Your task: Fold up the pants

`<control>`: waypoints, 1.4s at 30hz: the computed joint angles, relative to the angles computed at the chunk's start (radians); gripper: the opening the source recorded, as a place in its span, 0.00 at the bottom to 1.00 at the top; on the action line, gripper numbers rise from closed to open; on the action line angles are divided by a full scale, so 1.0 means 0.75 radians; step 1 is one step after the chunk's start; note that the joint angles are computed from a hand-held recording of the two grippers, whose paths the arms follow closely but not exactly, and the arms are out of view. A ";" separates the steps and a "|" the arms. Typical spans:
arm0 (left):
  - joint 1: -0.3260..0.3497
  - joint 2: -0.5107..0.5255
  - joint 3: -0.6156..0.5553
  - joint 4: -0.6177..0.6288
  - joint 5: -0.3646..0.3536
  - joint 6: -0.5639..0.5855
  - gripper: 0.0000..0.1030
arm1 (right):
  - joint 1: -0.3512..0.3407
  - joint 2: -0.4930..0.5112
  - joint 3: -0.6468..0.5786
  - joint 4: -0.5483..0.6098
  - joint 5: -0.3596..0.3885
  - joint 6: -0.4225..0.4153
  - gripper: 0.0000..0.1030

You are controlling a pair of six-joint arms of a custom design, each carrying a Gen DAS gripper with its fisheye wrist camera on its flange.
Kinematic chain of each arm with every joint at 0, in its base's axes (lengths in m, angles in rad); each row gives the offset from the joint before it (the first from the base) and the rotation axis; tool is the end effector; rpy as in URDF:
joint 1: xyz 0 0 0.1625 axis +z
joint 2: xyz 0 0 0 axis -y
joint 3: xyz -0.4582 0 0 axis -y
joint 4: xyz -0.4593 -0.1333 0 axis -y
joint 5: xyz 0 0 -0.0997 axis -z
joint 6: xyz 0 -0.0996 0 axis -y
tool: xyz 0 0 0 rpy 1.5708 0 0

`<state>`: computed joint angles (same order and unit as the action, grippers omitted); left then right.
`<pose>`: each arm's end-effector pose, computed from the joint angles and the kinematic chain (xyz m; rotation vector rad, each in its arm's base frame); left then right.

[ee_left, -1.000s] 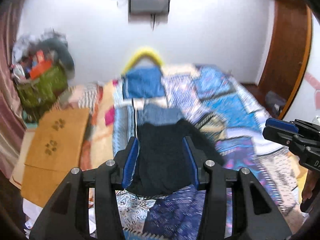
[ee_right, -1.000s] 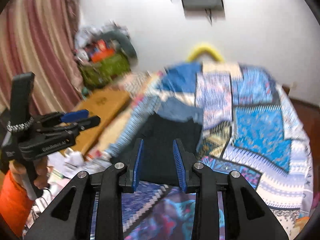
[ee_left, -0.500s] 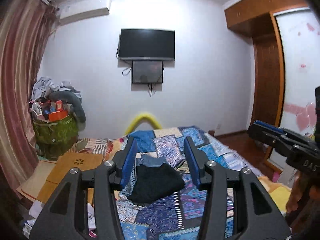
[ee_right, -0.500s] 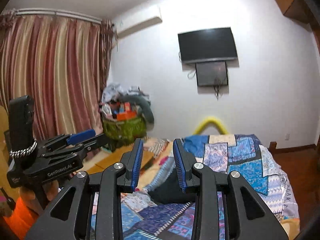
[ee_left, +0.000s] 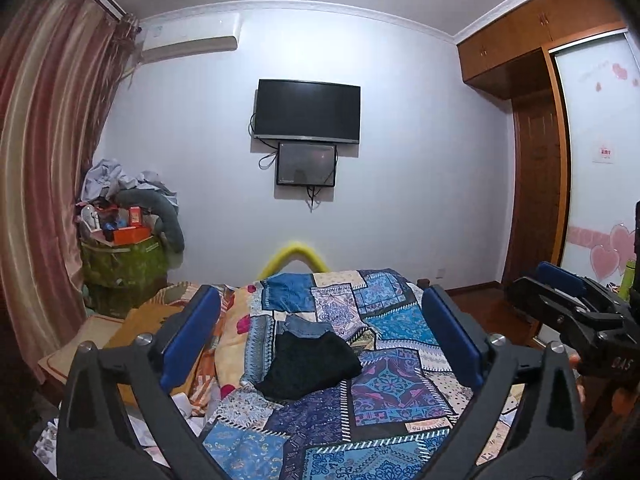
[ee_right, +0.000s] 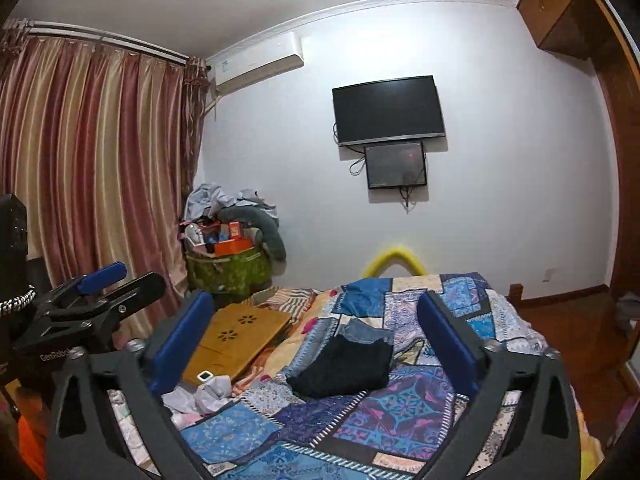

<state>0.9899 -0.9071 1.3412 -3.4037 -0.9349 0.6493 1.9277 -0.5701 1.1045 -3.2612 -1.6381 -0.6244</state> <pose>-0.2754 -0.7702 0.4148 0.6909 1.9226 -1.6332 0.4373 -0.8104 0.2271 1.1176 -2.2072 1.5879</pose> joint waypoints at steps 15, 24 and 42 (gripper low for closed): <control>0.004 0.001 0.019 0.001 0.000 0.011 1.00 | -0.003 -0.020 0.063 -0.050 -0.035 -0.015 1.00; 0.007 0.009 0.011 0.019 0.009 0.018 1.00 | -0.003 -0.034 0.080 -0.044 -0.047 -0.002 1.00; 0.021 0.015 -0.001 0.077 -0.001 -0.024 1.00 | 0.004 -0.038 0.077 -0.022 -0.091 0.012 1.00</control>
